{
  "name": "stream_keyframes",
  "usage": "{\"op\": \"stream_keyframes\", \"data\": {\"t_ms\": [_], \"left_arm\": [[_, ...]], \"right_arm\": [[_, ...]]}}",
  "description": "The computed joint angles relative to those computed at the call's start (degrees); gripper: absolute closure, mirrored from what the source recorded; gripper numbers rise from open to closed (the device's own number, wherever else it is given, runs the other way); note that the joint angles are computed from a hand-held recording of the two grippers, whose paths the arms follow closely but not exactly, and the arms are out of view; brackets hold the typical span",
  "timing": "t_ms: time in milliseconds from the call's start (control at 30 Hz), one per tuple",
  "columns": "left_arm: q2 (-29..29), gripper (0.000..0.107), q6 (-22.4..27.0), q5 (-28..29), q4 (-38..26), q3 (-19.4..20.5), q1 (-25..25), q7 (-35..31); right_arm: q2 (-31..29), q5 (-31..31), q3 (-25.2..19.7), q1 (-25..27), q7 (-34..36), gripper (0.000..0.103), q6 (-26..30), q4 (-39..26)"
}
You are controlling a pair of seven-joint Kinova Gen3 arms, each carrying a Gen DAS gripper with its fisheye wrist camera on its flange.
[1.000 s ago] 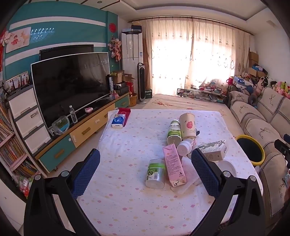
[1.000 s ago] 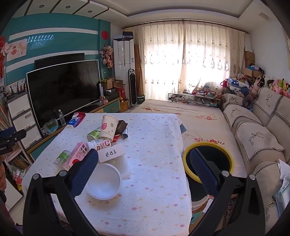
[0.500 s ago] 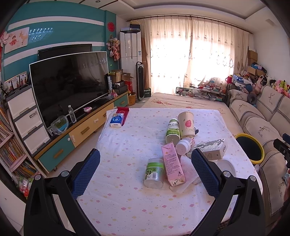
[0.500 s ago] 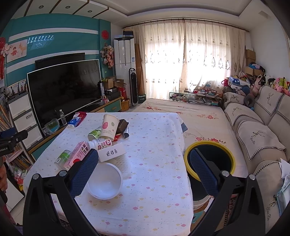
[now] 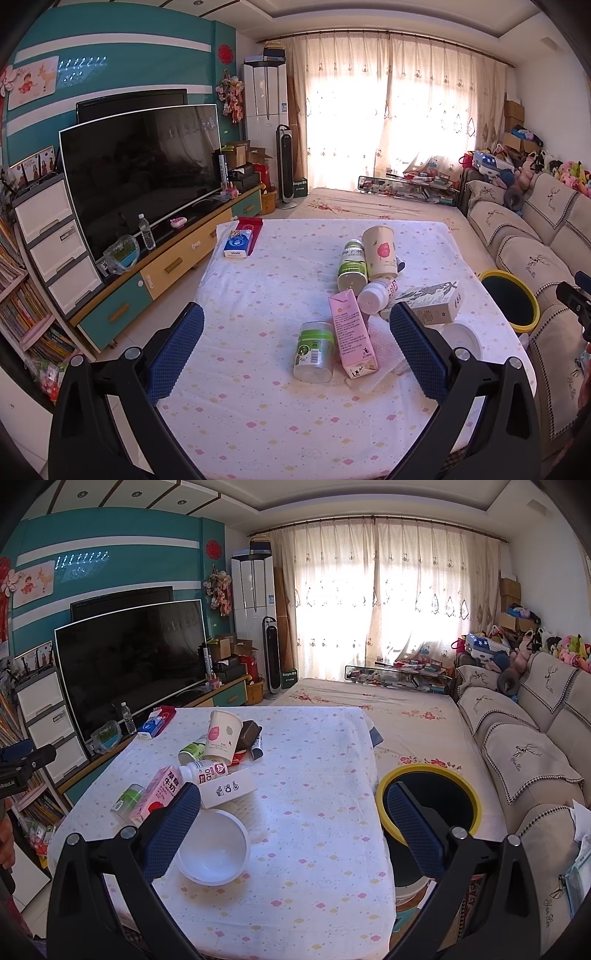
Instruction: Collect trash
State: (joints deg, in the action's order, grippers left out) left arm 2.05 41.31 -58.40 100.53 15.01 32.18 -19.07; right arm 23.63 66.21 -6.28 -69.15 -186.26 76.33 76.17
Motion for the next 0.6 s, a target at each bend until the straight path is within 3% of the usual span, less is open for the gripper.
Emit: {"op": "stream_keyframes", "data": {"t_ms": [600], "left_arm": [[0.3,0.008,-0.1,0.7,-0.2,-0.3,0.1,-0.9]], "right_arm": [[0.2,-0.6,0.1,0.7,-1.0,0.006,-1.6,0.8]]}}
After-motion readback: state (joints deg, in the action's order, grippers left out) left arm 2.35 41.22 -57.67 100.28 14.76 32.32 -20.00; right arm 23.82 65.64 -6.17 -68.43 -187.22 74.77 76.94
